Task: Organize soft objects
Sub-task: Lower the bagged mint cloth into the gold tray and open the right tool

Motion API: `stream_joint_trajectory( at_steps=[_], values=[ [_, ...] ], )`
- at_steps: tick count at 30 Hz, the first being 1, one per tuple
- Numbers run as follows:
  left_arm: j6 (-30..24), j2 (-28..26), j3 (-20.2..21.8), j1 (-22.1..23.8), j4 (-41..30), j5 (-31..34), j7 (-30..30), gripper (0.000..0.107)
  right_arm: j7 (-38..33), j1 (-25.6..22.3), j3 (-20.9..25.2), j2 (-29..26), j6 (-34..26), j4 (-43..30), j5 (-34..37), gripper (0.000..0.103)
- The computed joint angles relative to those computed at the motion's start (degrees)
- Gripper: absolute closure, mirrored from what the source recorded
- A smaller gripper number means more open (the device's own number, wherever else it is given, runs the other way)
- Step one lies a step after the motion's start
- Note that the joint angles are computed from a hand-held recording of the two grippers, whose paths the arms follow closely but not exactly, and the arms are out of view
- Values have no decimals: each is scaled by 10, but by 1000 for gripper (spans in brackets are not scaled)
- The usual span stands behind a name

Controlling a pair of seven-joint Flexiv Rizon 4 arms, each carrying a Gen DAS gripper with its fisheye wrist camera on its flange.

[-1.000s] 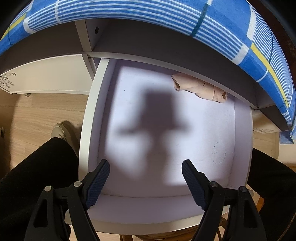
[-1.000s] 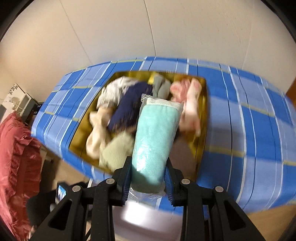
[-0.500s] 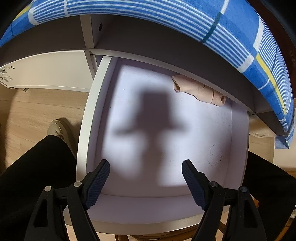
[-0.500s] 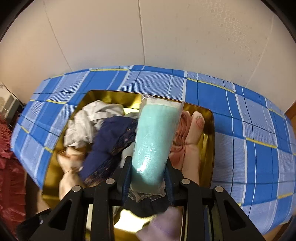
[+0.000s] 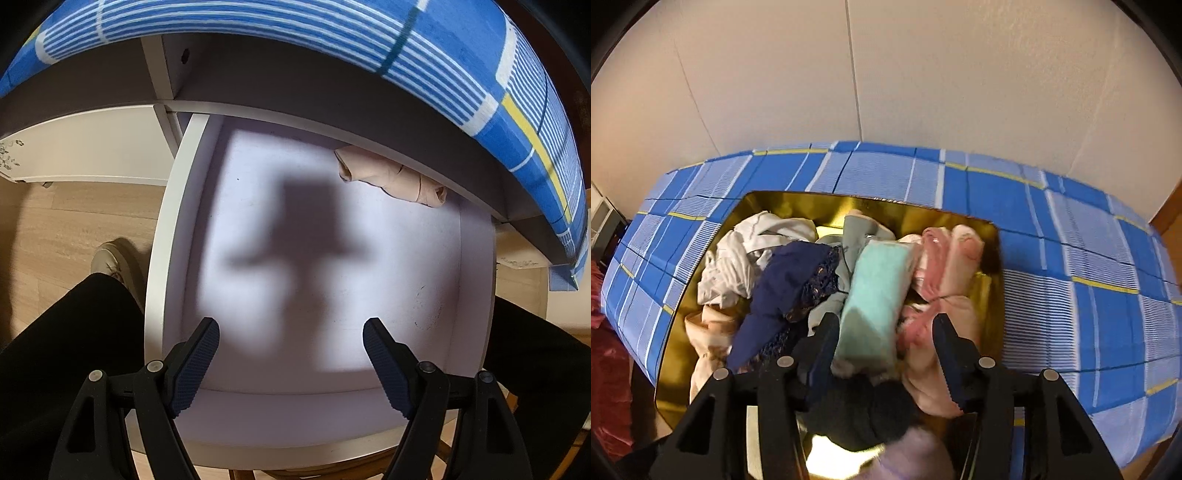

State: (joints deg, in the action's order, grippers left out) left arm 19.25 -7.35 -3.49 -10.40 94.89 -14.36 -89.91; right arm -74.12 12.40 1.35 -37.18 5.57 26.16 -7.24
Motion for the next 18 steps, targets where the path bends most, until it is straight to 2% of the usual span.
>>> stream_joint_trajectory(
  at_steps=[6,14,18],
  values=[
    [2,1,0,-3,1,18,-3,25,2,-10,13,135,109,215,2,45],
    [7,0,0,-7,3,42,1,25,3,-31,39,268,189,403,25,42],
    [3,-2,-3,-9,1,50,14,25,-1,-43,52,342,240,505,64,40]
  ],
)
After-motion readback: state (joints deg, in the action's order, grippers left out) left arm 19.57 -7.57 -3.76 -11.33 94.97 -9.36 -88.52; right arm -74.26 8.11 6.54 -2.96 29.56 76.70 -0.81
